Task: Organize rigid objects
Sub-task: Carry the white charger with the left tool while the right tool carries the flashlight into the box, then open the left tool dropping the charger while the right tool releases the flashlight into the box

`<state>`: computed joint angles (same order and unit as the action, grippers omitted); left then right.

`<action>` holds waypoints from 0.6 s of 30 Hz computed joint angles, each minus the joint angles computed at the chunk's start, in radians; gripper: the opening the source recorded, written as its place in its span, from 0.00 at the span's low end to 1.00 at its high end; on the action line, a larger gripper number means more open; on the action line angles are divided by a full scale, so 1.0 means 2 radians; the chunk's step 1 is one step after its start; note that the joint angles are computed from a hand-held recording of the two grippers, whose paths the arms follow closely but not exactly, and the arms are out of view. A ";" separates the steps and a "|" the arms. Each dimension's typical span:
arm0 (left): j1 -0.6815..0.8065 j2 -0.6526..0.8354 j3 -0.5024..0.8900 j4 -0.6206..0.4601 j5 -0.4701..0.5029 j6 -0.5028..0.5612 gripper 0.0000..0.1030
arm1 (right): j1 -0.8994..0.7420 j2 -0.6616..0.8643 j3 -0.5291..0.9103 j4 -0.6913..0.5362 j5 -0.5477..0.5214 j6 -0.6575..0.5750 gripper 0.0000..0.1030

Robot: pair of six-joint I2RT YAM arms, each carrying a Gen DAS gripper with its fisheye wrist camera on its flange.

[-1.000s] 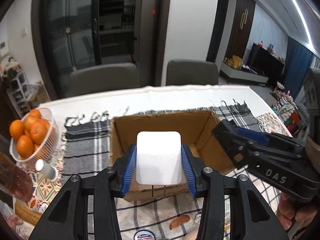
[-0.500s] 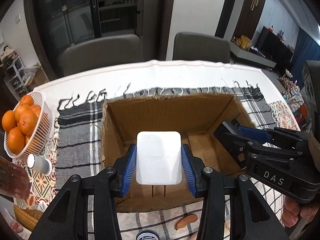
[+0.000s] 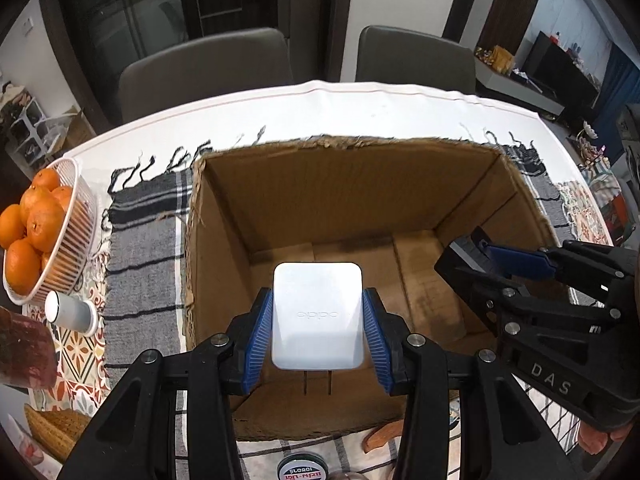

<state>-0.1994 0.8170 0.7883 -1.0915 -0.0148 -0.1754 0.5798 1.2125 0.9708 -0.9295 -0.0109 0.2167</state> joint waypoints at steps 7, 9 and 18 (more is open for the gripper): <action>0.009 -0.002 0.009 -0.004 0.003 -0.004 0.43 | -0.005 0.010 0.003 -0.003 -0.008 -0.006 0.33; -0.002 -0.007 0.015 -0.009 -0.009 -0.007 0.43 | -0.007 0.007 0.002 -0.002 -0.010 -0.004 0.33; -0.038 -0.039 0.041 -0.045 -0.038 -0.042 0.43 | 0.010 -0.032 0.007 -0.018 0.003 0.013 0.33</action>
<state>-0.2756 0.7395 0.8713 -1.1818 -0.0914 -0.2591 0.6005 1.1489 0.9855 -0.9649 -0.0047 0.2436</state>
